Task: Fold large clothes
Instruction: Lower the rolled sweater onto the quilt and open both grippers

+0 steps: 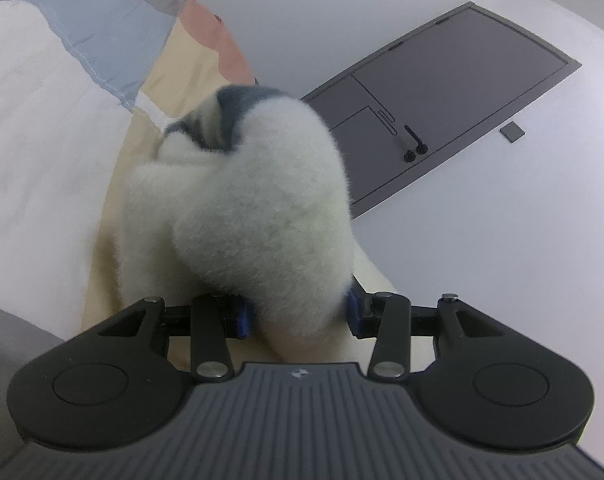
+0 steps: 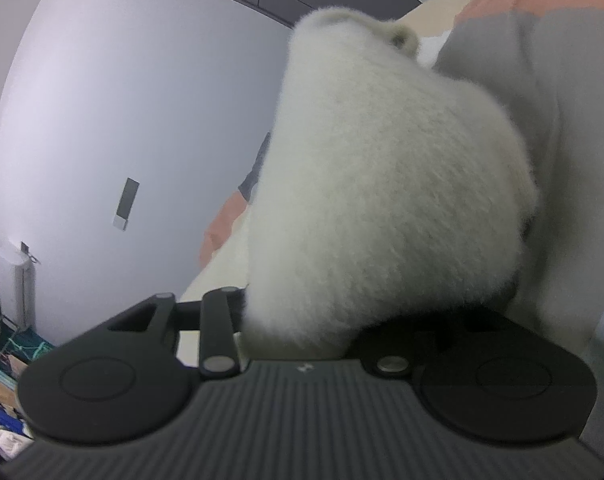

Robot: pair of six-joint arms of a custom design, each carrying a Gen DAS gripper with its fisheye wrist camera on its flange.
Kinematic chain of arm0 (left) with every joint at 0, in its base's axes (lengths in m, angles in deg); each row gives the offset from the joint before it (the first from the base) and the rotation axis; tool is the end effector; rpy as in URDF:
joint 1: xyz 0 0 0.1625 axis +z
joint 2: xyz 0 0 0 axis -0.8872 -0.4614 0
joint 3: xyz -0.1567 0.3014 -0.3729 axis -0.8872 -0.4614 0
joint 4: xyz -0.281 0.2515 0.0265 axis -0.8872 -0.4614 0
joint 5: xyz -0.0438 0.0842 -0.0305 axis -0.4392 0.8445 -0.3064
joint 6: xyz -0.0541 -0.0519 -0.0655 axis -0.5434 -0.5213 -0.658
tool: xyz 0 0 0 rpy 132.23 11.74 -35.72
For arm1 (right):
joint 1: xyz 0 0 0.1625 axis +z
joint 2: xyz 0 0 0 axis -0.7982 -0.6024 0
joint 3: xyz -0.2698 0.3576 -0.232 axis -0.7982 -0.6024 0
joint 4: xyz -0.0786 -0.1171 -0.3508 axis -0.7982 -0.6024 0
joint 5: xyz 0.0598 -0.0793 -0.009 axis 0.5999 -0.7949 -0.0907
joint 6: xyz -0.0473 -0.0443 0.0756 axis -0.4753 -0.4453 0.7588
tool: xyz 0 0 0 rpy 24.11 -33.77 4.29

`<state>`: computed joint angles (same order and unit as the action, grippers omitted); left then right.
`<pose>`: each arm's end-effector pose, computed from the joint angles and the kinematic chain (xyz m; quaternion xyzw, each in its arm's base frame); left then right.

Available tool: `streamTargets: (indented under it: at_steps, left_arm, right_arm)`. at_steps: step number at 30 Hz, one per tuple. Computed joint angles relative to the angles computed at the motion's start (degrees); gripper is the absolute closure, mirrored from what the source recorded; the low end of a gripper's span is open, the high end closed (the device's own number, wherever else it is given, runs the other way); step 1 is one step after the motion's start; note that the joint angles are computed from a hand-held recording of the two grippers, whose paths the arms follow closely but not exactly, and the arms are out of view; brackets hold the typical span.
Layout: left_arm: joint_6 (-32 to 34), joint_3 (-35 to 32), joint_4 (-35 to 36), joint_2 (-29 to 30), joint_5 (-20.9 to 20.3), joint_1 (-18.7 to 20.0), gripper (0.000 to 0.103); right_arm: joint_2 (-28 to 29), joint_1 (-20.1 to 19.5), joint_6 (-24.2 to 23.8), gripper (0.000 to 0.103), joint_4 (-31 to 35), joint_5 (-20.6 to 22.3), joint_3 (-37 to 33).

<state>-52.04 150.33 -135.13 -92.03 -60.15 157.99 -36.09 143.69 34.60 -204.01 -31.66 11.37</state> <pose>0.1758 -0.6891 0.2646 -0.0051 -0.8660 0.4919 0.0892 0.1577 -0.7398 -0.0764 0.0466 0.8881 -0.4427 0.1142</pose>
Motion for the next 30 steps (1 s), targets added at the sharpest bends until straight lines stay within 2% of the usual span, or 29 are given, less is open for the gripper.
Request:
streamTargets:
  at_steps: [3,5,8,12,17,20,25,30]
  left_arm:
    - [2.0,2.0,0.9,-1.8,2.0,-1.2,0.052]
    - [1.7,2.5,2.1,-2.5,3.1,-1.4,0.046]
    - [2.7,4.4,2.5,-3.9,6.2,-2.2,0.039]
    - [4.2,8.4,1.3,-6.8,10.7,-3.9,0.036]
    - [7.8,13.2,0.6,-11.2,16.1,-7.3,0.035]
    - [8.9,15.9,0.8,-14.3,17.5,-9.4,0.035]
    - [12.1,22.1,-1.8,-20.1,22.2,-14.7,0.031]
    - [15.3,28.0,-2.2,-26.5,29.6,-21.1,0.030]
  right_arm:
    - [-0.4,0.8,0.4,0.056,1.0,-1.8,-0.3]
    - [-0.5,1.4,1.6,0.053,1.7,-3.2,-0.5]
    - [-1.9,1.5,2.3,0.051,-1.4,-4.9,4.3]
    - [-3.3,3.5,-1.3,0.051,-3.7,-10.0,8.1]
    - [-6.9,5.1,-4.7,0.051,-6.2,-12.3,15.0]
    - [-8.6,7.3,-8.1,0.051,-7.9,-13.8,17.4]
    - [-11.1,10.8,-11.7,0.051,-9.4,-14.5,20.4]
    - [-13.6,15.6,-17.3,0.051,-12.9,-17.0,23.7]
